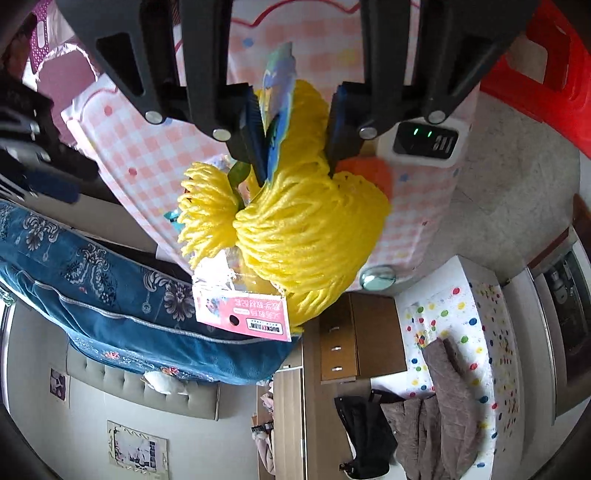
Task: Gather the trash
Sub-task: 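Lift the yellow foam net with the left gripper while the right gripper grasps a clear packet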
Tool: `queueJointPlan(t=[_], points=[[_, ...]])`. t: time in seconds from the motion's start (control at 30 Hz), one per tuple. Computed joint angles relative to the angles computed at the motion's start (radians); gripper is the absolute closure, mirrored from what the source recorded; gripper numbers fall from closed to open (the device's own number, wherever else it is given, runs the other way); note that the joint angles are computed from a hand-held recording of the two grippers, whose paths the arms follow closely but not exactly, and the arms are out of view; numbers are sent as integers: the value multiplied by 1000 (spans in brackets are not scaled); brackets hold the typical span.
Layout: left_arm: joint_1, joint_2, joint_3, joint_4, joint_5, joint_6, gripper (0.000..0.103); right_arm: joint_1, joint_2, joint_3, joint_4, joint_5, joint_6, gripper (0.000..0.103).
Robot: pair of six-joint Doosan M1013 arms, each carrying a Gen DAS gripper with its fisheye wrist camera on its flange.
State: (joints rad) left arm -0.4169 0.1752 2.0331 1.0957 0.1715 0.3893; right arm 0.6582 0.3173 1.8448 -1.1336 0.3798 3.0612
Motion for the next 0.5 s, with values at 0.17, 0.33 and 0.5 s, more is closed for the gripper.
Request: queueJointPlan(t=[0.17, 0.33, 0.5], points=[[3, 7, 18, -112, 23, 152, 76, -12, 31, -37, 60, -80, -75, 48], [4, 24, 16, -38, 57, 123, 76, -25, 61, -71, 79, -138, -109, 41], [4, 40, 3, 7, 71, 115, 76, -40, 84, -109, 52, -198, -121, 33]])
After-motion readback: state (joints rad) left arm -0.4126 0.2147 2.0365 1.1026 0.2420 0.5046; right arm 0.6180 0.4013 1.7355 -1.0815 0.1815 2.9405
